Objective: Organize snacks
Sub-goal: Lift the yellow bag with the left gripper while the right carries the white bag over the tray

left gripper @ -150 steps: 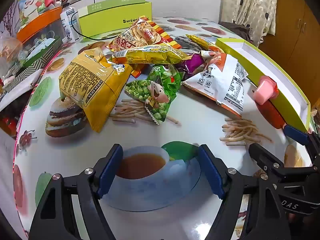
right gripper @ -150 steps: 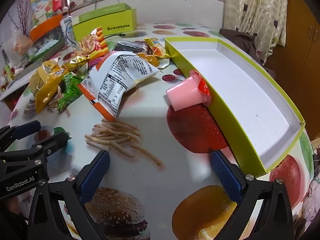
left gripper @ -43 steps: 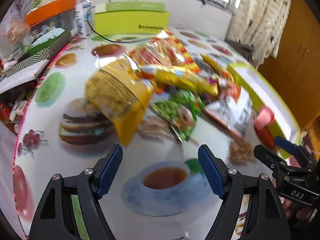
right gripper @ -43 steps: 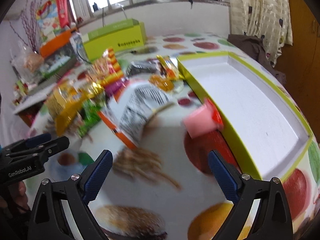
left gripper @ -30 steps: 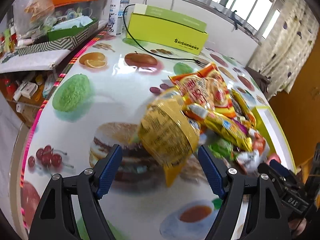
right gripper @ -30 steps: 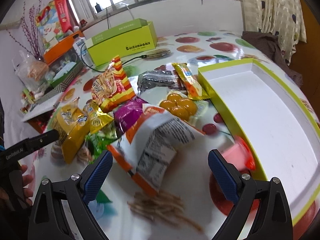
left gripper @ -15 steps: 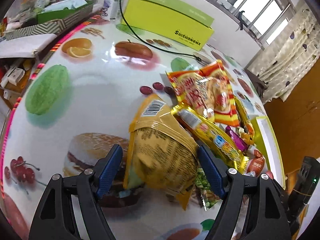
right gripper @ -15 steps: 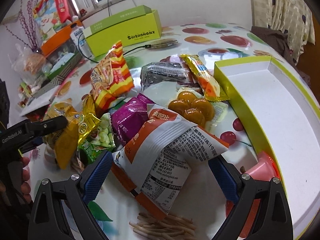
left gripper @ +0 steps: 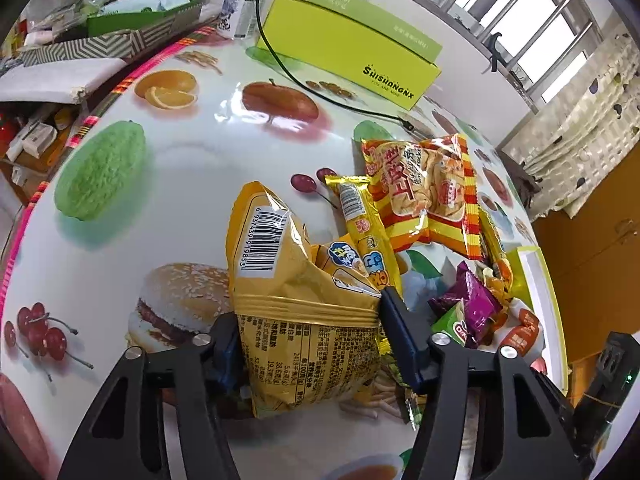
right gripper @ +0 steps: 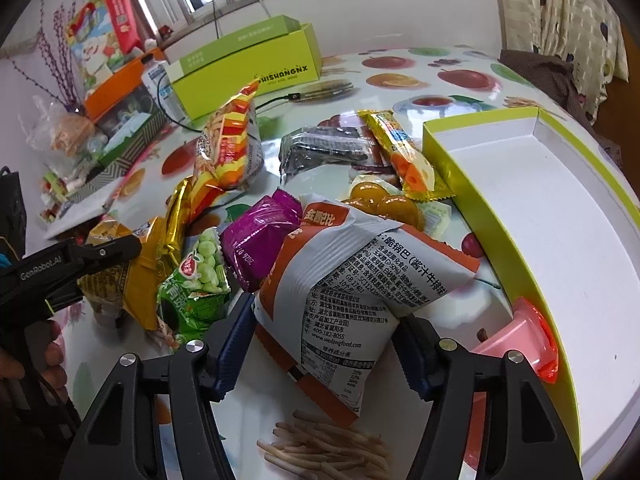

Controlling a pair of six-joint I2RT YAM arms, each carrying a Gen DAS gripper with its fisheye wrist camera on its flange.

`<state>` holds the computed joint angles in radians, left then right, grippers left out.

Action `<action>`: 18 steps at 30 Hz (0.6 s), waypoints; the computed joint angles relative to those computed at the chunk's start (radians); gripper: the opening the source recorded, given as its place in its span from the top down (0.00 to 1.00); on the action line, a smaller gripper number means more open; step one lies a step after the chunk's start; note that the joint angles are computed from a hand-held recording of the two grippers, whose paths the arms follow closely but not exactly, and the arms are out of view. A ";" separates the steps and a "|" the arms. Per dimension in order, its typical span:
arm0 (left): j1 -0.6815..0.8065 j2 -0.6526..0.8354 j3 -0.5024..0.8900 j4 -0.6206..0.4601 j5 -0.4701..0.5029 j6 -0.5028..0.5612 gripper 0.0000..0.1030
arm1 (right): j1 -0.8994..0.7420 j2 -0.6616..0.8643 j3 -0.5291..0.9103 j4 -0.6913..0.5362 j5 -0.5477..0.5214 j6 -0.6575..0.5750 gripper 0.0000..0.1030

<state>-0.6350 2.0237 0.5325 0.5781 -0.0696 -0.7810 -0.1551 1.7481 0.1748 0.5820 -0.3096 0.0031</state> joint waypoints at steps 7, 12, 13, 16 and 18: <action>-0.036 -0.097 -0.047 -0.012 -0.067 0.011 0.46 | -0.035 -0.084 -0.044 -0.004 -0.026 -0.023 0.38; -0.082 -0.178 -0.049 -0.052 -0.086 0.045 0.46 | -0.109 -0.223 -0.061 -0.112 -0.072 -0.054 0.38; -0.088 -0.183 -0.046 -0.057 -0.086 0.050 0.46 | -0.128 -0.261 -0.066 -0.141 -0.081 -0.064 0.38; -0.120 -0.196 -0.021 -0.071 -0.073 0.070 0.46 | -0.196 -0.386 -0.069 -0.249 -0.110 -0.103 0.38; -0.140 -0.192 0.005 -0.081 -0.061 0.082 0.46 | -0.254 -0.467 -0.068 -0.320 -0.129 -0.134 0.38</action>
